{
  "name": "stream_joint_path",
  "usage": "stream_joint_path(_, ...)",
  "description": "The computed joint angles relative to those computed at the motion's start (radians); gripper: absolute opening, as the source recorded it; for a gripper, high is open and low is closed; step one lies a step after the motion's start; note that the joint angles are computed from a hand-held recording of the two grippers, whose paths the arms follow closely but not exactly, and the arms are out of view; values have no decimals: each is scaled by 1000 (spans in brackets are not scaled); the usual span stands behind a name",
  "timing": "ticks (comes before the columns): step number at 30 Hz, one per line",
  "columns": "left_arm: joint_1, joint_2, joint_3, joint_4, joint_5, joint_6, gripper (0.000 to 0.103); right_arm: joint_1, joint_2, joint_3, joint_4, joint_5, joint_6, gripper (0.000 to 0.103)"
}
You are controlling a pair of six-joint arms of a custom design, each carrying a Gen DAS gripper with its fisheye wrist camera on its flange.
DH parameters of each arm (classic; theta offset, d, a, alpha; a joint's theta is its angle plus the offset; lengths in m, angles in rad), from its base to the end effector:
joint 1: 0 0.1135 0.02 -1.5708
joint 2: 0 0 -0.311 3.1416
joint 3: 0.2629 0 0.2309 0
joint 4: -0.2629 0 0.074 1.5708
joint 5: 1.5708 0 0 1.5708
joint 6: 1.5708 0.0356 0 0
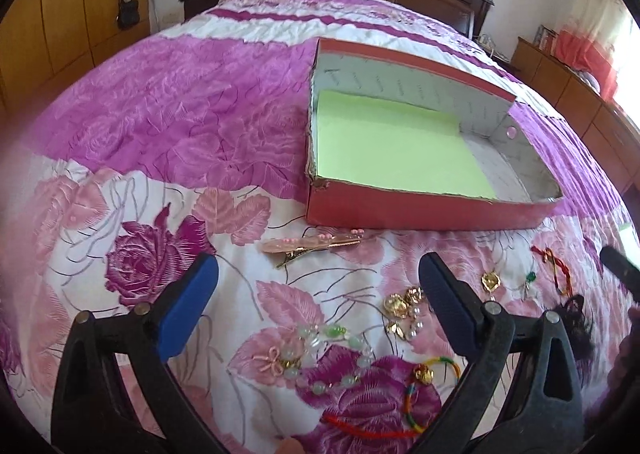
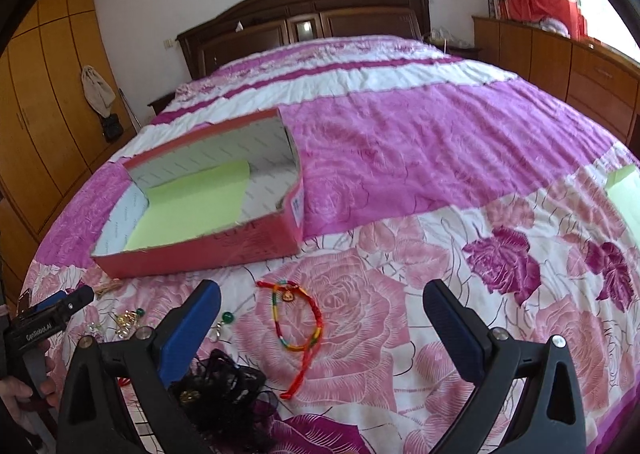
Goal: Organize jewelry
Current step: 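Grasp the pink pearl hair clip with the left tool while the right tool grasps the rainbow string bracelet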
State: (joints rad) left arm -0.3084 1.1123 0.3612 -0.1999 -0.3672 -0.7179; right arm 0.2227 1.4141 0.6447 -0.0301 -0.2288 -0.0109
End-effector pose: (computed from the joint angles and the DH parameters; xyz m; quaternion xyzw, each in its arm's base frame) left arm 0.1454 -0.0329 0.1968 -0.2449 0.9055 0.0043 0.3466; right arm 0.2412 0.0629 0.2308 -0.1499 0.9092 0.1447 0.3604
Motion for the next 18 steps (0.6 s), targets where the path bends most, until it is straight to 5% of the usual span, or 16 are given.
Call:
stream_joint_path(12,85,207,5,141,57,3,91,-8,127,51,-50,-9,-20,103)
stream_joint_path(18,112,236,-8,172,66,-4,80,-7,178,77,-68,-17,-38,100)
